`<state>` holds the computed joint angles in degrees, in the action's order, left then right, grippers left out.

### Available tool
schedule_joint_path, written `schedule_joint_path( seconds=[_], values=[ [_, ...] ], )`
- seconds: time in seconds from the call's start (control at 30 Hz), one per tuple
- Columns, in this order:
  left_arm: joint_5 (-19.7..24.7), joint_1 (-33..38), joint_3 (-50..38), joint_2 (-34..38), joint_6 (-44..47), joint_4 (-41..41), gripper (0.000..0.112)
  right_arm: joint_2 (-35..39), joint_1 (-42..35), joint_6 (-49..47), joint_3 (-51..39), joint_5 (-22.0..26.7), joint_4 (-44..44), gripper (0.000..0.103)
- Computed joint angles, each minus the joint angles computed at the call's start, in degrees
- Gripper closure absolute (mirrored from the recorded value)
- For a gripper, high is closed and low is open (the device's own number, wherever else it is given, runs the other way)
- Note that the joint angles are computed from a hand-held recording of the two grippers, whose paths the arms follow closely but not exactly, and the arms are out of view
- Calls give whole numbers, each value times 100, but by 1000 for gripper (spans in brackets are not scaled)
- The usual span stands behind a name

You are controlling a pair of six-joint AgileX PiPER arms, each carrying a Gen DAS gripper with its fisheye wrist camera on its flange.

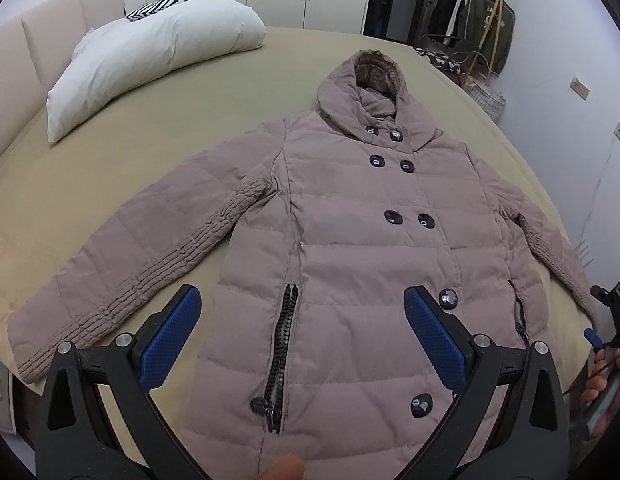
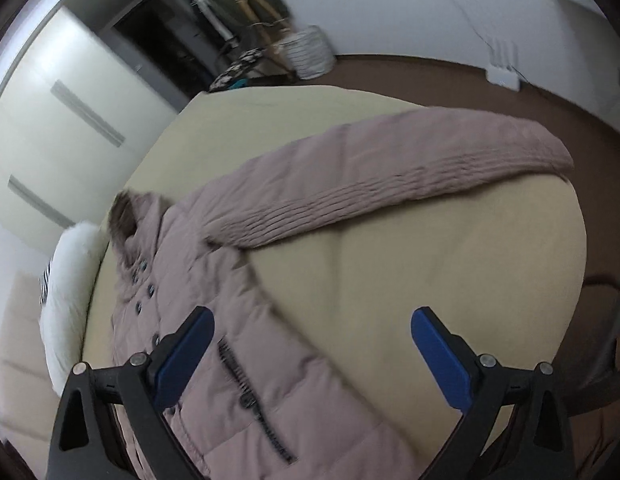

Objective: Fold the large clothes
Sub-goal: 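Grasp the coat sleeve cuff with the right gripper and fold it across the chest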

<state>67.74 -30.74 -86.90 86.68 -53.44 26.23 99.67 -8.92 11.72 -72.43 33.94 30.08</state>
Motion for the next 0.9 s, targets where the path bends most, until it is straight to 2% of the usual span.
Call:
schedule_joint_path(
  seconds=[0.03,0.13,0.23,0.37,0.5,0.57,0.6,0.7,0.8,0.9],
  values=[
    [-108,65,-3,93,120,-136,9,144,-310,-332,35,-6,500,7],
    [105,417,-486,669,621,-923,9,597,-1154,-1348,148,-33,1930,13],
    [-405,648,-393,768,537,-1270,9,956,-1592,-2228,159,-88,3182,16],
    [-906,937,-514,1039,908,-1869,9,1375,-1808,-2247,-398,-113,3584,17],
    [-1308,1288,-707,1354,1519,-2862,16,1923,-1813,-1048,-1508,59,2584,37],
    [-1419,1413,-836,1522,1719,-3181,19,2187,-1793,-638,-2048,243,2009,58],
    [-1499,1497,-863,1582,1868,-3382,22,2264,-1737,-252,-2334,374,1536,75],
    [-1633,1721,-986,1752,2143,-3798,22,2151,-1400,182,-2925,481,562,87],
    [-1876,2027,-910,1782,2362,-4212,22,2378,-723,392,-4576,1231,-693,90],
    [-2130,2396,-761,1771,2671,-4716,22,2765,442,-82,-6295,1874,-1948,90]
  ],
)
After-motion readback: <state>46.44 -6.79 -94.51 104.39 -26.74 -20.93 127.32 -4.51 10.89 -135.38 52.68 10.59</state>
